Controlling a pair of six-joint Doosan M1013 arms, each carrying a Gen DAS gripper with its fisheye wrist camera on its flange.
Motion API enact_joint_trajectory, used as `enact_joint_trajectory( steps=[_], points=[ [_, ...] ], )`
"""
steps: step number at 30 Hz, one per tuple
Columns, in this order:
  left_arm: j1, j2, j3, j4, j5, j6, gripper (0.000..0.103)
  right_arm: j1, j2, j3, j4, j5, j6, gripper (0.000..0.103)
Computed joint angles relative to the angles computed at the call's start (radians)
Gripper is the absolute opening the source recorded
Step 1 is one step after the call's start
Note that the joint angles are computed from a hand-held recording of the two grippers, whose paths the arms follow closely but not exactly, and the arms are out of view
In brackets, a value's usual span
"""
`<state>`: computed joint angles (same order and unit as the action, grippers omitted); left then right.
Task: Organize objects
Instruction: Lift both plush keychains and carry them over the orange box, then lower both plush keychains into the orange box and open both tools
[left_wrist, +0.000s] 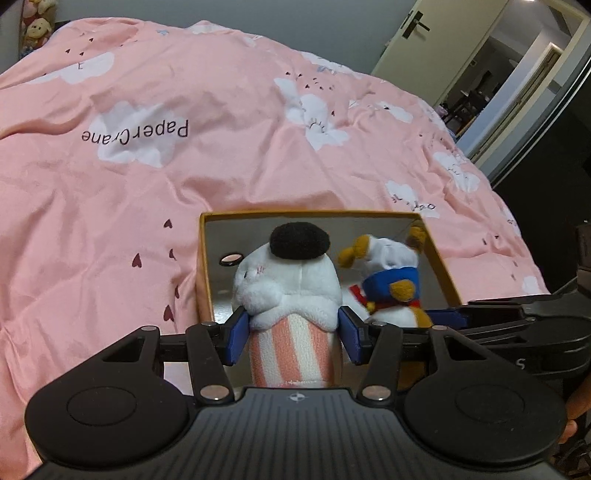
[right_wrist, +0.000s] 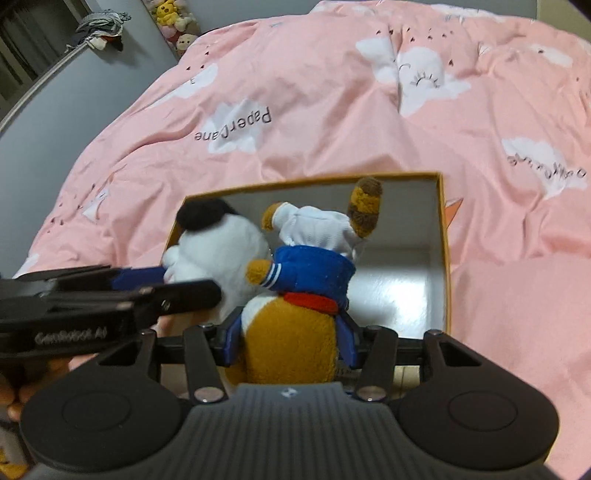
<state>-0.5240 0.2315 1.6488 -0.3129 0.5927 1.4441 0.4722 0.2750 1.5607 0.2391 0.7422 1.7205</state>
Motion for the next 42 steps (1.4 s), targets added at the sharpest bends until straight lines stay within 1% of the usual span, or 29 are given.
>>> enact_joint_trajectory(
  steps=[2,4,6,7,9,14,17,21,24,26,28,29,31,32,33,34,36,37,38,39,40,41,42],
  points=[
    [-0.007,0.000,0.009,0.015,-0.028,-0.008,0.059,0.009,0.001,0.006,-0.059,-0.022,0.043,0.053],
    [-0.014,0.001,0.014,0.023,-0.052,-0.006,0.059,0.013,0.006,0.011,-0.090,-0.058,0.068,0.053],
    [-0.018,0.006,0.008,0.053,-0.045,-0.050,0.059,0.011,0.019,-0.003,-0.090,-0.042,0.079,0.053],
    [-0.016,0.006,0.008,0.043,-0.047,-0.049,0.060,0.009,0.025,-0.007,-0.077,-0.040,0.071,0.053],
    [-0.010,0.009,0.007,0.004,-0.047,-0.021,0.061,0.002,0.033,-0.012,-0.050,-0.037,0.052,0.053],
    [-0.002,0.013,0.005,-0.031,-0.046,0.003,0.061,-0.001,0.032,-0.005,-0.030,-0.051,0.036,0.054],
    [0.005,0.011,0.004,-0.052,-0.044,0.021,0.061,0.000,0.030,-0.001,-0.019,-0.053,0.014,0.057],
    [0.020,0.000,0.001,-0.104,-0.017,0.104,0.061,0.008,0.023,-0.001,-0.025,-0.049,-0.012,0.068],
    [0.019,-0.014,0.006,-0.072,-0.002,0.118,0.059,0.020,0.010,0.005,-0.073,-0.057,-0.001,0.071],
    [0.014,-0.022,0.015,-0.039,-0.008,0.130,0.057,0.031,-0.001,0.012,-0.134,-0.058,0.027,0.069],
    [0.004,-0.028,0.024,-0.013,-0.008,0.138,0.053,0.037,-0.012,0.025,-0.156,-0.059,0.026,0.065],
    [0.001,-0.030,0.029,-0.015,-0.011,0.142,0.051,0.041,-0.018,0.033,-0.166,-0.058,0.028,0.063],
    [-0.008,-0.032,0.041,-0.004,-0.032,0.108,0.045,0.053,-0.023,0.042,-0.216,-0.048,0.055,0.058],
    [-0.015,-0.031,0.045,0.020,-0.039,0.065,0.039,0.062,-0.023,0.044,-0.254,-0.042,0.077,0.057],
    [-0.020,-0.030,0.046,0.040,-0.040,0.032,0.035,0.072,-0.023,0.048,-0.304,-0.036,0.104,0.051],
    [-0.025,-0.030,0.049,0.059,-0.043,0.000,0.035,0.081,-0.023,0.052,-0.345,-0.034,0.126,0.043],
    [-0.040,-0.032,0.060,0.112,-0.052,-0.059,0.033,0.087,-0.025,0.065,-0.373,-0.045,0.153,0.042],
    [-0.051,-0.033,0.061,0.165,-0.049,-0.105,0.033,0.088,-0.026,0.071,-0.380,-0.056,0.167,0.042],
    [-0.068,-0.031,0.062,0.258,-0.040,-0.177,0.030,0.091,-0.026,0.075,-0.393,-0.065,0.187,0.042],
    [-0.086,-0.029,0.062,0.357,-0.030,-0.244,0.024,0.093,-0.024,0.077,-0.408,-0.072,0.209,0.041],
    [-0.104,-0.026,0.061,0.443,-0.020,-0.297,0.023,0.096,-0.021,0.079,-0.426,-0.080,0.238,0.041],
    [-0.115,-0.022,0.060,0.494,-0.015,-0.327,0.023,0.101,-0.019,0.079,-0.442,-0.082,0.264,0.041],
    [-0.121,-0.020,0.058,0.514,-0.013,-0.339,0.023,0.104,-0.015,0.078,-0.452,-0.088,0.285,0.041]
  ],
)
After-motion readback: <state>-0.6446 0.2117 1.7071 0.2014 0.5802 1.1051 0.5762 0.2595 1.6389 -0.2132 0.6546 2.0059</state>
